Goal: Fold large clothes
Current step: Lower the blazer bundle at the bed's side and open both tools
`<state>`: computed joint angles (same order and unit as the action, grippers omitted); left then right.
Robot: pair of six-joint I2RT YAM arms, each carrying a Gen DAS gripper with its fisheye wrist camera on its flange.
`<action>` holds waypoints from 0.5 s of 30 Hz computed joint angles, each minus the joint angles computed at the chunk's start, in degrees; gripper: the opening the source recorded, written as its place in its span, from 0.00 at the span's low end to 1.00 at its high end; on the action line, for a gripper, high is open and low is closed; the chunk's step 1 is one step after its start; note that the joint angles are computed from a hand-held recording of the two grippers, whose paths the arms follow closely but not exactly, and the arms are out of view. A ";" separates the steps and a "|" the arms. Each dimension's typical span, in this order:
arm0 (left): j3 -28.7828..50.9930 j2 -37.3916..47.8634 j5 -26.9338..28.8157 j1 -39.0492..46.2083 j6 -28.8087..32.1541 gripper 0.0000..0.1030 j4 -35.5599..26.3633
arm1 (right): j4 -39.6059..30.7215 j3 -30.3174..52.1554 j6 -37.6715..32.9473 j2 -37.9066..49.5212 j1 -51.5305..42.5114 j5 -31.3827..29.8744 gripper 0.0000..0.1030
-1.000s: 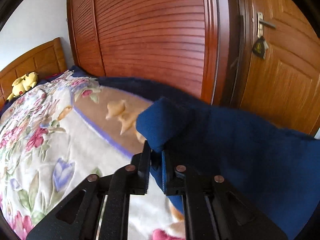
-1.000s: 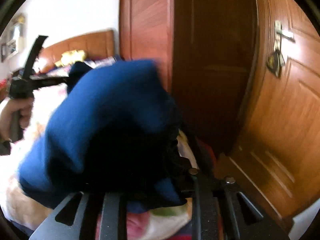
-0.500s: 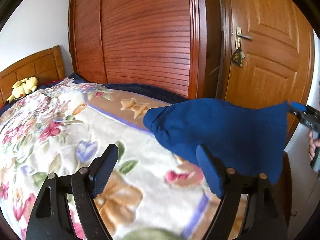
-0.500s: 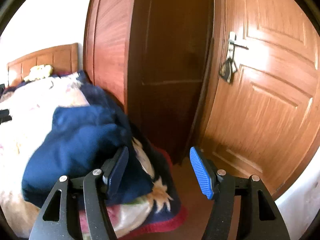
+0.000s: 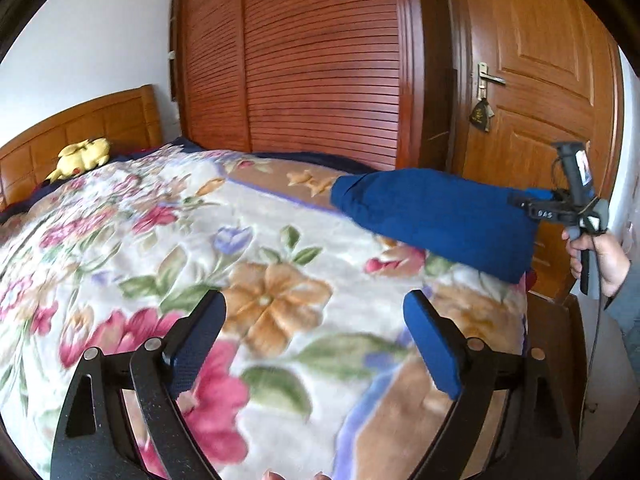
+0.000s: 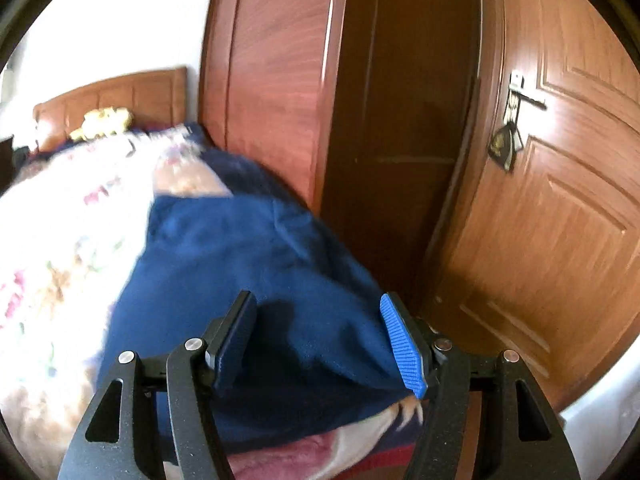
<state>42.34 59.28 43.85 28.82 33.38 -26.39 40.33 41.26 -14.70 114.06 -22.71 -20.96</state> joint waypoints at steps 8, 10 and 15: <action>-1.90 -0.18 8.79 17.61 12.67 0.88 -5.21 | -6.19 4.07 3.20 1.67 -2.00 -0.73 0.65; -2.56 0.26 10.34 21.85 15.19 0.88 -5.71 | -2.23 -0.35 5.00 -2.19 1.38 5.28 0.65; -2.87 3.23 14.18 31.30 20.98 0.88 -7.58 | 1.18 -12.92 6.27 -18.06 7.58 8.13 0.65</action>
<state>39.47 62.50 58.03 60.13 54.36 -33.98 41.52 28.34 -8.42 96.00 -15.13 -12.82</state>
